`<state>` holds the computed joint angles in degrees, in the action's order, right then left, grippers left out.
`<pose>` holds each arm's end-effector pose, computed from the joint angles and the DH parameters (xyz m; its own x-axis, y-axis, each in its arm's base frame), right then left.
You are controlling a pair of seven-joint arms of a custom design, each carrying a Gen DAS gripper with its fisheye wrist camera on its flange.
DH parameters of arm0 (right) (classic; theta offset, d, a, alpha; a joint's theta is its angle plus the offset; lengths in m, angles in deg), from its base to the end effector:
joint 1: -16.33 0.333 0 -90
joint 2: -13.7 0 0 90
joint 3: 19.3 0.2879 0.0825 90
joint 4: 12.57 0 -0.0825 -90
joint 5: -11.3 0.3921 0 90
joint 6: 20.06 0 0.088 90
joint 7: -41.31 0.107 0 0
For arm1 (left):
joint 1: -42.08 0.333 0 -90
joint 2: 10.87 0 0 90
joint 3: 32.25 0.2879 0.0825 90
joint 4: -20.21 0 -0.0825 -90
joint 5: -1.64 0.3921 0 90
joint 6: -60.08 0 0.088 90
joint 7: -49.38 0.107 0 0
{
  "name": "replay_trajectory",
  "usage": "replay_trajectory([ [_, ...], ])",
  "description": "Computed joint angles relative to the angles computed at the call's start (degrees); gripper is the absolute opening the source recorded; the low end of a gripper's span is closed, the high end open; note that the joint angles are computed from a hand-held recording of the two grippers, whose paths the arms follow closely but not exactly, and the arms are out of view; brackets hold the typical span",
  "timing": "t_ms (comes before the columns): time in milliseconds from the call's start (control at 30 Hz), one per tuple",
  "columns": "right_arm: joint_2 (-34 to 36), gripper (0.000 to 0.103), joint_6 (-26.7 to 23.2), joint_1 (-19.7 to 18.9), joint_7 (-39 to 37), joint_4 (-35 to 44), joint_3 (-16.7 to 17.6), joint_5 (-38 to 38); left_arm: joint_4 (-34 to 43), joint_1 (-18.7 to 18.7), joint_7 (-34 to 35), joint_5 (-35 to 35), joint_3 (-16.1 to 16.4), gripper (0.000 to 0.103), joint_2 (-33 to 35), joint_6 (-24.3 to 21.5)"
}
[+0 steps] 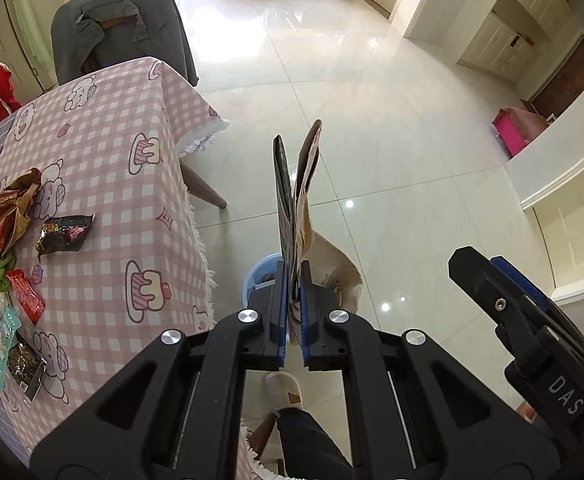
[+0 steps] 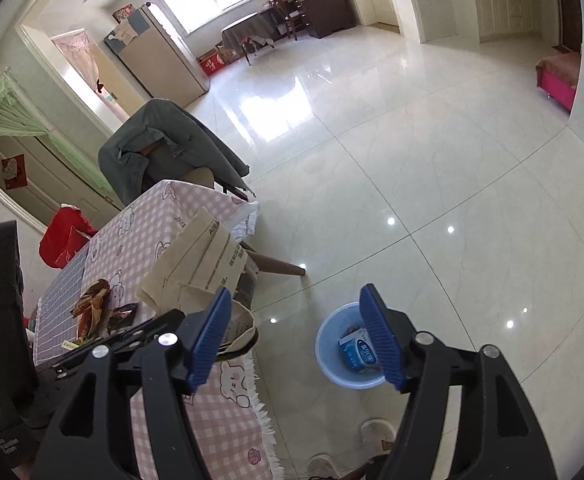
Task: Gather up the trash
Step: 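Carry the paper wrapper over the blue bucket and open the left tool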
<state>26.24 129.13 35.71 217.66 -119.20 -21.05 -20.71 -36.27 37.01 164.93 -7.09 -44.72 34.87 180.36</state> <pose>0.6194 0.2095 0.4257 -0.5921 -0.7246 -0.3527 -0.5414 0.6818 -0.4919 0.7589 -0.1825 0.4081 -0.5882 -0.7963 0.1411 -0.7697 0.4976 -0.3999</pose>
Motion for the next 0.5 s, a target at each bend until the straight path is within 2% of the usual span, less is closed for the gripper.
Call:
replay_trajectory([
  [133,-0.36,0.075,-2.18,0.46,0.89,0.40,-0.21,-1.25,-1.38,0.23,0.73,-0.49,-0.42,0.006,-0.83,0.74],
  [333,-1.56,0.080,-5.19,0.88,4.69,0.35,0.01,-5.06,-4.94,0.53,1.60,-1.62,-0.83,0.008,-2.95,3.51],
  [400,-1.97,0.081,-5.92,0.76,5.45,0.14,0.29,-5.84,-6.85,0.35,1.66,-1.55,-0.76,0.022,-4.03,4.91],
  [433,-1.80,0.081,-6.30,0.78,5.83,0.42,0.52,-6.02,-8.08,0.13,1.51,-1.25,-0.57,0.055,-4.78,5.91],
  [467,-2.02,0.082,-6.45,0.78,6.44,0.24,0.60,-6.36,-10.35,0.03,1.22,-1.10,-0.38,0.068,-6.12,8.05],
  [500,-2.38,0.083,-6.46,0.77,7.36,-0.10,0.62,-6.86,-11.66,0.36,1.60,-1.57,-0.70,0.068,-6.87,9.40],
])
